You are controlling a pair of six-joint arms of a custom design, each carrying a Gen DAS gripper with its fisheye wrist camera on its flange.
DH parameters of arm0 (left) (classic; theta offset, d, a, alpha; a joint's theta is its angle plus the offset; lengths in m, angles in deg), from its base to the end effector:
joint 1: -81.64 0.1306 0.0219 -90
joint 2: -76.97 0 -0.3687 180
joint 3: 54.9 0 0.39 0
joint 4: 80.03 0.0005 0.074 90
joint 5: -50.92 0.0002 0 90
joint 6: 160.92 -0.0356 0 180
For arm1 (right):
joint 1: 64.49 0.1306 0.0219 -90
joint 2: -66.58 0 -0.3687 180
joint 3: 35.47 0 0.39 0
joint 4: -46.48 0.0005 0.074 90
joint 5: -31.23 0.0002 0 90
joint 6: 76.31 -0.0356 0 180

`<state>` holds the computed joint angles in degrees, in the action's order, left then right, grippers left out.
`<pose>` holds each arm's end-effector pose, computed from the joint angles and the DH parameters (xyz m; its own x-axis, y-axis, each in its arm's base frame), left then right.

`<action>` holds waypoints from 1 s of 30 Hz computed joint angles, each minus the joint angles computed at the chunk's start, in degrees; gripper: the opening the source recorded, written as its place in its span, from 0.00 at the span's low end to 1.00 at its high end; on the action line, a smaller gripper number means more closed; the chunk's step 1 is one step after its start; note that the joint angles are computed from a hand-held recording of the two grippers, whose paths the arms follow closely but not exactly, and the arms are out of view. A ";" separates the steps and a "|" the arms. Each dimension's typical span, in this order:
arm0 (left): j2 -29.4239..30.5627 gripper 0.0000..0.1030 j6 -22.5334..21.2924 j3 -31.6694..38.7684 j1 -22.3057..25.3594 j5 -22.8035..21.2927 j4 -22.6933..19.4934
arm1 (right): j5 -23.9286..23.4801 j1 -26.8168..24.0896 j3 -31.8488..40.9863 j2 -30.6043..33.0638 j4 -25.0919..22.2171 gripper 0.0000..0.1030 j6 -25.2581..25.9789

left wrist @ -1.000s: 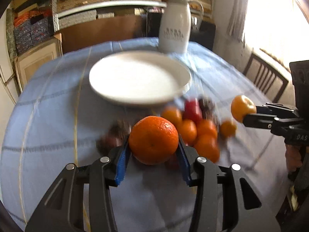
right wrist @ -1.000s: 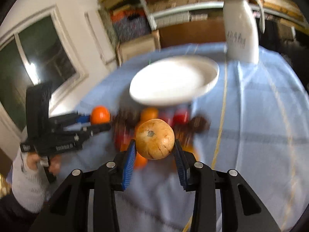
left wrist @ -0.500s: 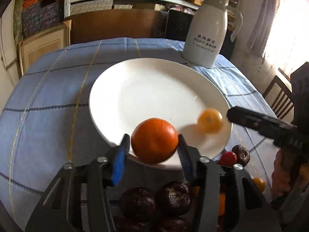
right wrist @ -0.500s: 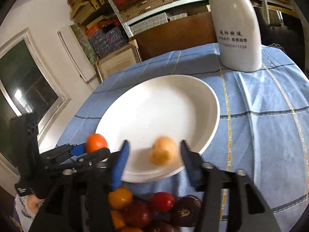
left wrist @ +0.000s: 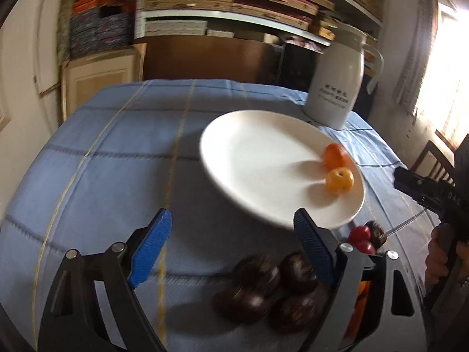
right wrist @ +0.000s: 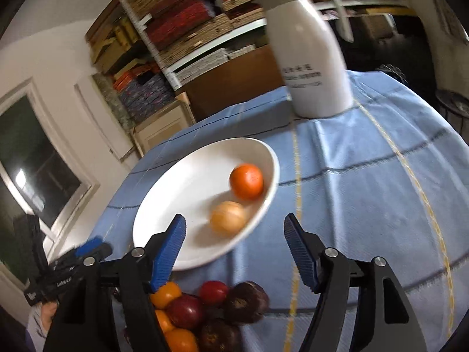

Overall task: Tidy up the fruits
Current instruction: 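Lower the orange onto the white plate with the left tool while the right tool places the pale fruit, then grasp a dark brown round fruit with the left tool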

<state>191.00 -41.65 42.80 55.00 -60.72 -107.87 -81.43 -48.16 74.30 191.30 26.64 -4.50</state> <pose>0.5625 -0.2680 0.2829 -0.6315 -0.1917 -0.7513 -0.1472 0.9810 -0.1265 0.6645 0.2085 0.2719 -0.6960 0.0963 -0.7116 -0.3640 0.8069 0.4652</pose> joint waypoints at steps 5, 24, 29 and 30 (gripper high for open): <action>-4.29 0.82 3.64 -8.04 -1.12 0.11 1.42 | -0.35 -1.20 -5.28 -2.59 3.45 0.81 -4.30; -4.34 0.89 7.38 -9.22 -0.80 0.29 -2.14 | -0.63 -0.95 -11.26 -6.18 5.24 0.84 -3.42; -9.78 0.89 12.75 -16.43 -0.48 -2.19 1.12 | -1.74 -0.98 -11.69 -6.58 5.80 0.84 -3.48; -10.55 0.89 13.06 -17.55 -0.49 -2.02 2.47 | -1.93 -0.92 -11.77 -6.68 5.85 0.84 -3.24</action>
<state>180.44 -28.59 25.26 54.50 -62.74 -105.41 -83.37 -49.08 62.54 184.63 32.49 -7.74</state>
